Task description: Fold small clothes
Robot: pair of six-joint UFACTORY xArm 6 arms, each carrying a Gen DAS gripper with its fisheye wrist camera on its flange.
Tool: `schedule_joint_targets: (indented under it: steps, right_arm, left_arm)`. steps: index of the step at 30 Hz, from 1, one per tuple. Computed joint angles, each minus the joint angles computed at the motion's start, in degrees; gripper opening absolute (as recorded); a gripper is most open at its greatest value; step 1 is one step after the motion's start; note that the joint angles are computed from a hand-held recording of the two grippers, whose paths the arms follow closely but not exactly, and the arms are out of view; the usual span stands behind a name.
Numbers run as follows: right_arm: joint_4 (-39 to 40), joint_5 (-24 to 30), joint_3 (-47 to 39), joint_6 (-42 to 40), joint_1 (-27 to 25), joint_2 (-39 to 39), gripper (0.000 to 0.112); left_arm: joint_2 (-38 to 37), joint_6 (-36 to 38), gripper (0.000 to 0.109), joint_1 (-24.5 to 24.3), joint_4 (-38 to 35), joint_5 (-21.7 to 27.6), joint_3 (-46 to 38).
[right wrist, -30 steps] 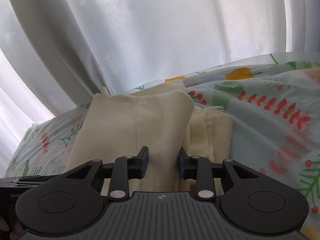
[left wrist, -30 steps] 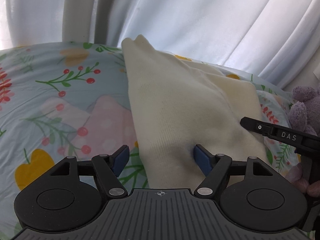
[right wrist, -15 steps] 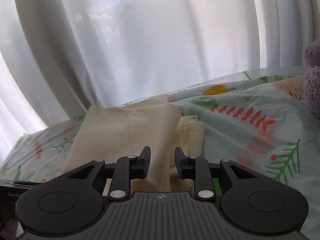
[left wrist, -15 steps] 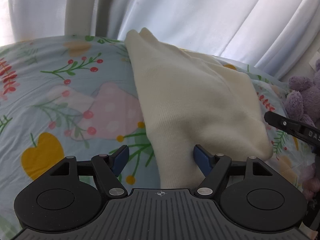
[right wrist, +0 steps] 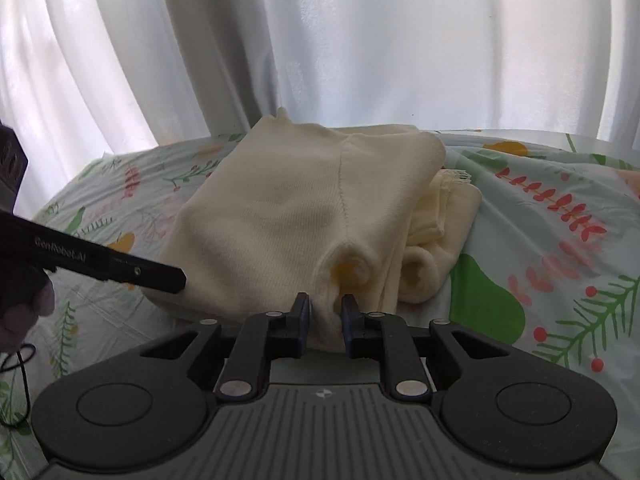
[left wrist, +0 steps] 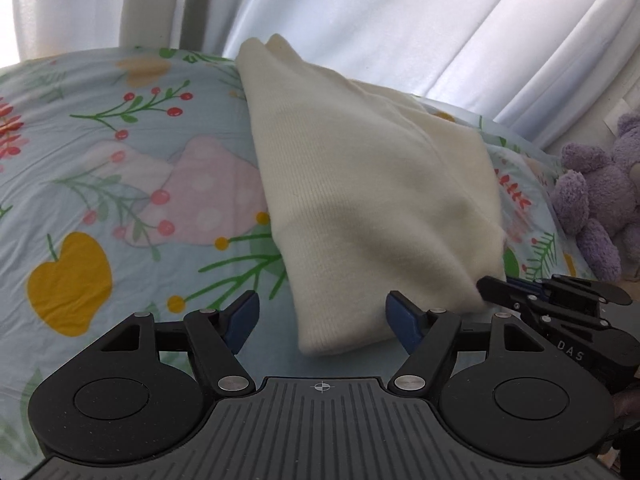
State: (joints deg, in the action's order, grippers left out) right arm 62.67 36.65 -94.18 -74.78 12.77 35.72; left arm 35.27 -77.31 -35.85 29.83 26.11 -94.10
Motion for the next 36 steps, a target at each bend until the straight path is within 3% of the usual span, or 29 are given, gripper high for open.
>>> schedule_joint_targets:
  steps: [2, 5, 8, 10, 13, 15, 18, 22, 26, 28, 31, 33, 36]
  right_arm:
    - [-1.48, 1.43, 0.06, -1.51, -0.32, -0.32, 0.006]
    - [3.06, 10.57, -2.55, 1.09, -3.53, 0.28, 0.006]
    - [2.97, 13.25, -6.33, 9.68, -5.48, 3.56, 0.006]
    - [-0.70, 11.43, -6.77, 13.88, -5.21, 5.22, 0.006]
    - [-0.67, 8.08, -3.68, 11.83, -4.20, 3.04, 0.005]
    - [-1.54, 5.40, -1.51, 11.10, -3.37, 0.83, 0.007]
    - [3.50, -0.02, 1.94, 6.86, -2.43, -2.55, 0.016]
    - [11.75, -7.75, 1.49, -1.15, 1.01, -3.10, 0.018]
    - [10.76, -11.79, -2.56, -4.58, 5.01, 0.51, 0.016]
    - [9.88, -15.61, -3.41, -6.24, 6.64, 2.12, 0.010]
    - [6.71, -25.52, -3.81, -4.80, 8.47, 5.04, 0.000]
    - [11.29, -25.08, -4.84, -8.66, 7.71, 5.94, 0.000]
    - [5.13, -25.17, -4.31, -1.66, 7.45, 5.46, 0.000]
  left_arm:
    - [-0.21, 0.02, 0.072, 0.28, -0.11, 0.22, 0.19]
    - [0.09, 0.54, 0.070, 0.69, -0.52, -0.98, 0.49]
    - [1.33, 2.76, 0.071, 0.65, 0.00, 0.07, -0.63]
    - [2.13, 5.28, 0.072, 0.11, -0.64, 2.72, -2.56]
    - [1.35, 7.17, 0.072, -0.14, -1.24, 3.77, -2.29]
    - [-0.34, 4.80, 0.071, 0.05, 1.75, 2.56, -0.45]
    - [-1.92, -3.38, 0.072, 0.59, 10.21, 2.47, 0.51]
    - [1.13, -11.58, 0.072, 1.22, 15.86, 5.87, -4.63]
    - [6.32, -10.58, 0.072, 0.92, 16.79, 7.58, -11.70]
    - [7.31, -8.98, 0.072, 0.91, 15.49, 7.04, -12.77]
    - [8.09, -7.41, 0.074, 1.15, 14.04, 4.80, -12.89]
    - [8.11, -7.40, 0.075, 1.43, 13.98, 3.46, -12.42]
    - [6.58, -9.63, 0.075, 2.69, 14.42, -0.65, -9.40]
